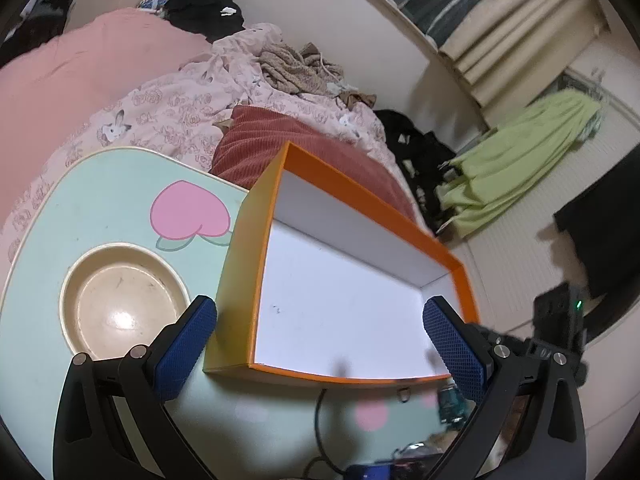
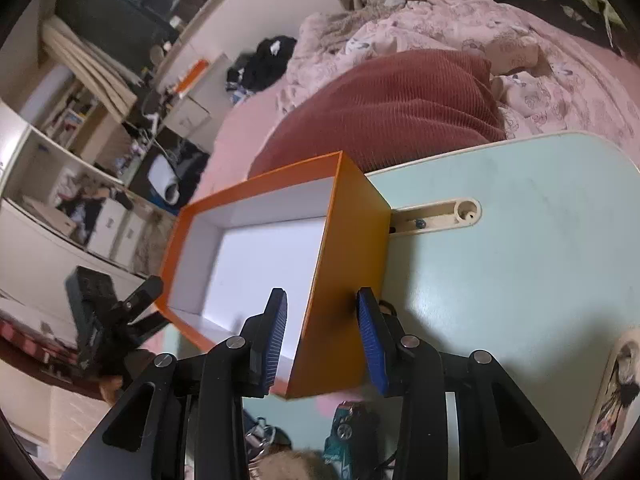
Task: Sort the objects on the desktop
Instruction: 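Set the green toy car on the table beside the items, open right tool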
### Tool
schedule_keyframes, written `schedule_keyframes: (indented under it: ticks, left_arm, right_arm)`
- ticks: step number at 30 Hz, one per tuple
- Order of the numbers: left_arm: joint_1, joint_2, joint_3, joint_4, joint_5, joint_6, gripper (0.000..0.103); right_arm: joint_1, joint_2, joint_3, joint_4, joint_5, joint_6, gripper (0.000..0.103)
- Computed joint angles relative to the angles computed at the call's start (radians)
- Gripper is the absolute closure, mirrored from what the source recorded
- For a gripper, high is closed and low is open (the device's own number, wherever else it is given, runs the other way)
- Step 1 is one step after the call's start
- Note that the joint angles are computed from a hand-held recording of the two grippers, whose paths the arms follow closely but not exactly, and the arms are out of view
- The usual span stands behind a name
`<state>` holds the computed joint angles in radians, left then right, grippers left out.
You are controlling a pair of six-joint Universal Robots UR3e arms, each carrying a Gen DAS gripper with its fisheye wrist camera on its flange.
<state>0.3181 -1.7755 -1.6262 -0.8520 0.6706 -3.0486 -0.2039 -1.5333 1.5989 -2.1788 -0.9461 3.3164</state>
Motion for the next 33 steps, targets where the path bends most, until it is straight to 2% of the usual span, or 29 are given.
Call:
schedule_keyframes:
  ticks: [1, 3, 4, 7, 10, 12, 14, 15, 16, 18, 19, 21, 22, 23, 25, 26, 29, 33]
  left_arm:
    - [0.019, 0.022, -0.027, 0.024, -0.018, -0.014, 0.001]
    - [0.059, 0.079, -0.09, 0.085, -0.04, -0.031, 0.001]
    - [0.079, 0.109, -0.112, 0.103, -0.048, -0.032, 0.001]
    - [0.155, 0.261, -0.198, 0.039, -0.071, 0.062, 0.001]
    - [0.228, 0.46, -0.276, -0.172, -0.073, 0.273, 0.001]
    - [0.285, 0.615, -0.319, -0.396, -0.064, 0.469, 0.001]
    - [0.329, 0.736, -0.339, -0.608, -0.046, 0.622, 0.001]
    - [0.363, 0.792, -0.339, -0.748, -0.035, 0.723, 0.001]
    - [0.376, 0.832, -0.344, -0.82, -0.012, 0.769, 0.001]
    - [0.381, 0.923, -0.377, -0.899, 0.05, 0.813, 0.001]
    - [0.395, 0.973, -0.395, -0.944, 0.063, 0.853, 0.001]
    - [0.374, 1.063, -0.448, -0.924, 0.098, 0.858, 0.001]
    - [0.33, 1.077, -0.477, -0.854, 0.137, 0.816, 0.001]
    - [0.244, 1.057, -0.518, -0.716, 0.201, 0.735, 0.001]
    - [0.061, 1.005, -0.614, -0.392, 0.369, 0.552, 0.0]
    - [-0.009, 0.987, -0.659, -0.261, 0.433, 0.499, 0.0]
    - [-0.059, 0.973, -0.696, -0.157, 0.445, 0.438, 0.0]
    - [-0.049, 0.973, -0.706, -0.146, 0.434, 0.446, 0.0]
  right_arm:
    - [-0.006, -0.04, 0.044, -0.045, -0.012, 0.019, 0.066]
    - [0.002, -0.134, 0.117, -0.111, -0.079, 0.036, 0.058]
    - [0.01, -0.176, 0.144, -0.127, -0.11, 0.036, 0.051]
    - [0.061, -0.313, 0.247, -0.168, -0.226, 0.026, 0.04]
    - [0.15, -0.456, 0.378, -0.194, -0.357, 0.044, 0.038]
    - [0.185, -0.558, 0.47, -0.196, -0.399, 0.071, 0.038]
    - [0.246, -0.667, 0.559, -0.183, -0.487, 0.119, 0.038]
    - [0.313, -0.688, 0.584, -0.192, -0.569, 0.151, 0.038]
    - [0.388, -0.688, 0.599, -0.202, -0.655, 0.179, 0.037]
    - [0.553, -0.65, 0.617, -0.23, -0.841, 0.233, 0.037]
    - [0.647, -0.613, 0.623, -0.245, -0.944, 0.268, 0.033]
    - [0.745, -0.563, 0.644, -0.259, -1.042, 0.331, 0.027]
    - [0.783, -0.54, 0.658, -0.278, -1.081, 0.361, 0.024]
    - [0.835, -0.511, 0.662, -0.301, -1.142, 0.384, 0.013]
    - [0.875, -0.477, 0.663, -0.315, -1.174, 0.384, 0.002]
    - [0.873, -0.473, 0.657, -0.312, -1.166, 0.374, 0.0]
    - [0.852, -0.484, 0.675, -0.335, -1.146, 0.351, 0.0]
    - [0.844, -0.486, 0.687, -0.349, -1.139, 0.342, 0.0]
